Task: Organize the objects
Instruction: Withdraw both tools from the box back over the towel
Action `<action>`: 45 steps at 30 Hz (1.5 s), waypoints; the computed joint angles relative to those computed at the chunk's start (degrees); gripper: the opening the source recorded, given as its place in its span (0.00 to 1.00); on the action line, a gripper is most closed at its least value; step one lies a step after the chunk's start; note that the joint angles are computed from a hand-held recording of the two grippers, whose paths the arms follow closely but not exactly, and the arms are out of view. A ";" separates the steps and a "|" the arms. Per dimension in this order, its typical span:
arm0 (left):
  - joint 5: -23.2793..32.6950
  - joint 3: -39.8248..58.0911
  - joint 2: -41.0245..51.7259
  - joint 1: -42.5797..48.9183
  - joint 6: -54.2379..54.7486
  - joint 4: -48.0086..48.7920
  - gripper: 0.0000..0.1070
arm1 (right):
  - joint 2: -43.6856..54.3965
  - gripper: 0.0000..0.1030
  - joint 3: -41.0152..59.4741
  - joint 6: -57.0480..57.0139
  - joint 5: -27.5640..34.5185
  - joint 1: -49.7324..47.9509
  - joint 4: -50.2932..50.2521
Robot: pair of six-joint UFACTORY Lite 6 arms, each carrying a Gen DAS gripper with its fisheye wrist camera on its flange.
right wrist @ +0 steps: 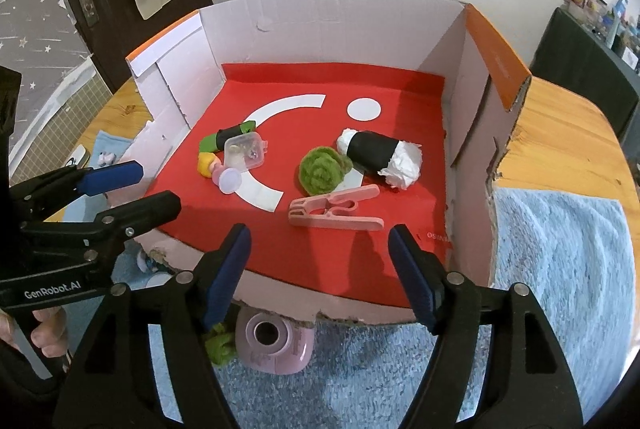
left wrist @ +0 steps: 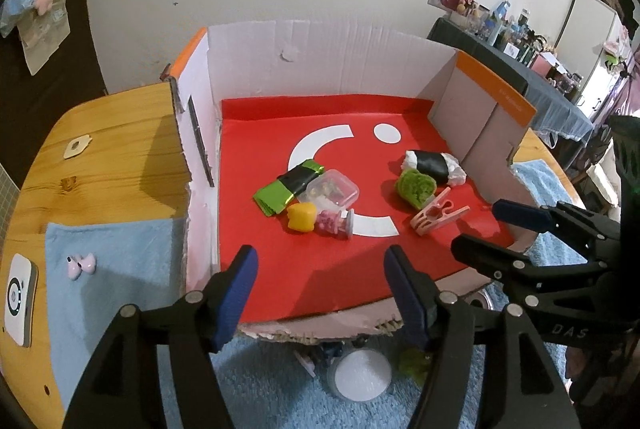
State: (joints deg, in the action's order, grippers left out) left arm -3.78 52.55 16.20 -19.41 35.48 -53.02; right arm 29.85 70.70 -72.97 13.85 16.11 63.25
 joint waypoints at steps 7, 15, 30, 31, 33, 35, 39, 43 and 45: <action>-0.50 -1.24 -1.02 -0.41 -2.75 2.35 0.66 | -1.88 0.74 -2.62 -5.14 -0.22 -0.33 5.21; -1.35 -4.25 -4.04 -1.13 -3.05 2.07 0.67 | -5.19 0.76 -6.57 -12.88 -0.49 -0.60 12.81; -3.44 -9.90 -9.46 -3.03 -0.85 -2.03 0.77 | -13.03 0.92 -15.36 -28.06 -0.07 -1.27 27.59; -3.52 -10.27 -9.79 -3.14 -0.86 -2.13 0.77 | -13.40 0.93 -15.89 -28.79 0.06 -1.38 28.34; -3.76 -10.74 -10.27 -3.45 -0.66 -2.53 0.78 | -14.24 0.94 -17.12 -30.51 -0.03 -1.55 30.05; -3.99 -11.48 -10.94 -3.82 -0.53 -2.91 0.79 | -15.08 0.94 -18.20 -31.53 -0.08 -1.71 30.99; -4.78 -13.22 -12.79 -5.14 1.47 -5.50 0.82 | -17.11 0.94 -20.33 -33.06 0.28 -2.27 32.34; -5.36 -14.78 -14.33 -5.92 2.02 -6.91 0.85 | -19.15 0.95 -22.47 -35.22 0.57 -2.39 34.21; -5.52 -15.44 -14.87 -6.22 2.27 -7.51 0.85 | -20.29 0.95 -23.70 -36.22 0.67 -2.37 35.05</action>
